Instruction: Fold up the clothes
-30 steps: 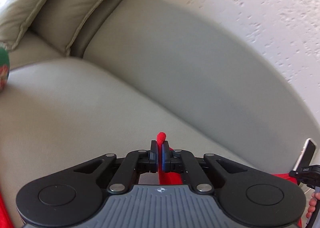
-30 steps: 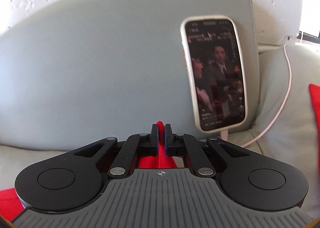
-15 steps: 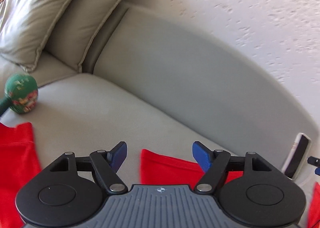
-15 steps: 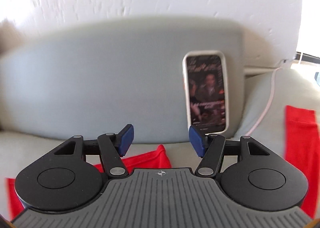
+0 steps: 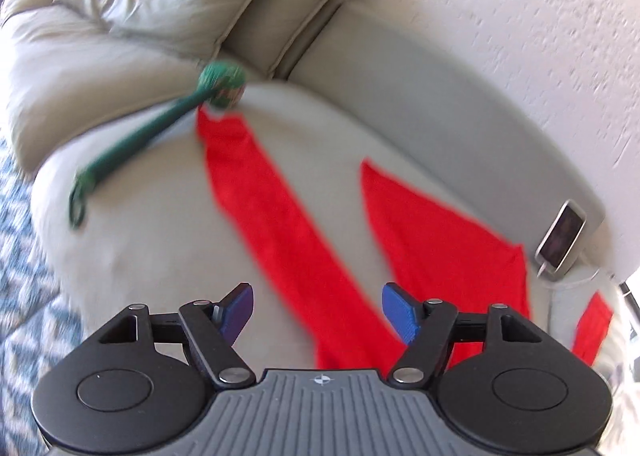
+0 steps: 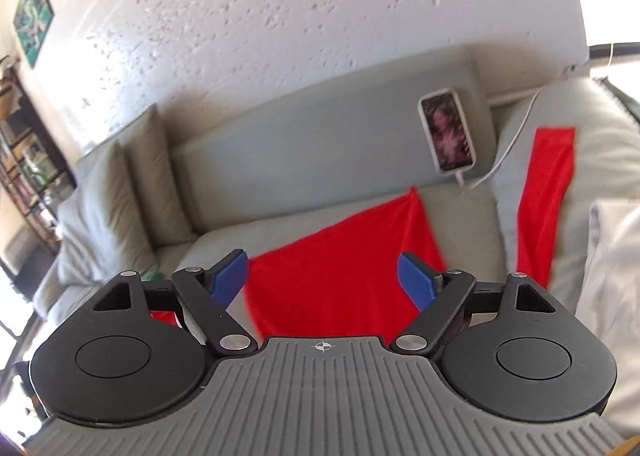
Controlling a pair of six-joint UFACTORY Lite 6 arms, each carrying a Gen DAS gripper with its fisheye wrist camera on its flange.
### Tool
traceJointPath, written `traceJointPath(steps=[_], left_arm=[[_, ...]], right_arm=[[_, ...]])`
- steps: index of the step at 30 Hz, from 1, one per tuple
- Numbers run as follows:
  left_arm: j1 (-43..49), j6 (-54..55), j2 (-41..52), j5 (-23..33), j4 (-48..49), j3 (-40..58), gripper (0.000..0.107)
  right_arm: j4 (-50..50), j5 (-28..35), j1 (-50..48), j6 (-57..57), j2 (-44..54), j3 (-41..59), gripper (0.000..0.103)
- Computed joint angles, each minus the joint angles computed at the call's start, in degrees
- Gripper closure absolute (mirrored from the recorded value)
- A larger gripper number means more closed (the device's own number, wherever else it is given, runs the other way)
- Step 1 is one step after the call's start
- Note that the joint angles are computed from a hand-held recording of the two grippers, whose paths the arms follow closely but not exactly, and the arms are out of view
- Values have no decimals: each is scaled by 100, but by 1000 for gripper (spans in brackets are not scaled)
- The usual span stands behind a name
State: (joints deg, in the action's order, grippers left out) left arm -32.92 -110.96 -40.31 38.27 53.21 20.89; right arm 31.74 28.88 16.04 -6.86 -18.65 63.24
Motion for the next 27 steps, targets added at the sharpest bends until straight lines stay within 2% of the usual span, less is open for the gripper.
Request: traceJointPath(steps=[3,4,6,9,11,14,18,22,24,26,27], left_arm=[[-487,-1168,1006,48,771,-97,50],[-489,-1337,1376,14,997,-57,52],[-370,-1232,1986,-100,1126,81,66],[-599,-1613,1882,-54,1536,-216,67],[-888,-1808,1792,53,1734,-360,68],[-968,-1719,2320,89,2117,-181,64],[-972,-1526,2749,156,2370,47,57],[-1105,-2654,1849,-176,3113,-615,50],[-1277,-2876,1864,-136,3174,-721,53],[-1463,-2810,2222,78,3003,-580,64],[-1454,-2786,2313,117,2955,-514,65]], right_arm=[[418,-229,572,52,-1028,-1555,20],[265,-371,879,386,-1328,-2011,21],[-550,-547,1397,1441,-1761,-2648,21],[-669,-305,1546,1752,-2334,-3204,21],[-473,-126,1387,1596,-2556,-3421,21],[-763,7,1460,1983,-2843,-3606,21],[-602,191,1528,1955,-2941,-3638,21],[-706,289,1785,2134,-3106,-3675,21],[-960,321,1952,2405,-3226,-3730,21],[-1019,354,1995,2509,-3269,-3788,21],[-894,395,1930,2404,-3272,-3819,21]])
